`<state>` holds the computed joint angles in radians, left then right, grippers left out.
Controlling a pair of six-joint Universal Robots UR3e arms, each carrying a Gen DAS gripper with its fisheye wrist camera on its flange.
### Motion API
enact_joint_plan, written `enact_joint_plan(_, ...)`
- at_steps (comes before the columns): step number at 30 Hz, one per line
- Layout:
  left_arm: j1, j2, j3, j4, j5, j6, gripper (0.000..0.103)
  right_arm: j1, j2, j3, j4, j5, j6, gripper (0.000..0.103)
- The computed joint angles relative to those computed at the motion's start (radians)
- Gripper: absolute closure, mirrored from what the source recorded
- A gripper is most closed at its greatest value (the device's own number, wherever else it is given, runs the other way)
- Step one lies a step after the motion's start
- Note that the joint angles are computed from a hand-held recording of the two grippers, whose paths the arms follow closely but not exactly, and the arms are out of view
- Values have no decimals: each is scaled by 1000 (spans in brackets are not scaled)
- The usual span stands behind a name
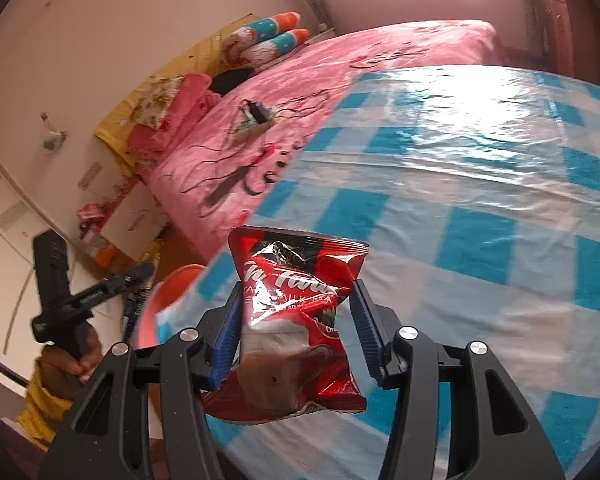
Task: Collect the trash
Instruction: 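Carry the gold strip and red wrapper over the orange bucket and open both tools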
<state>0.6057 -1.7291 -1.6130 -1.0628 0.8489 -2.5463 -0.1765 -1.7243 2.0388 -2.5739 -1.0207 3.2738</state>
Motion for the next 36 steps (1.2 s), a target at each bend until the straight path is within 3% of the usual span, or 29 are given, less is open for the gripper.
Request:
enact_joint_plan(13, 138, -34, 8, -4, 6, 1, 86, 236, 292, -351, 26, 25, 81, 50)
enact_joint_plan(22, 200, -69, 4, 0, 2, -1, 86, 397, 541, -688, 133, 5, 72, 50)
enact_joint_plan(36, 240, -117, -7, -7, -2, -3, 86, 522, 809, -1033, 240, -2, 84, 49)
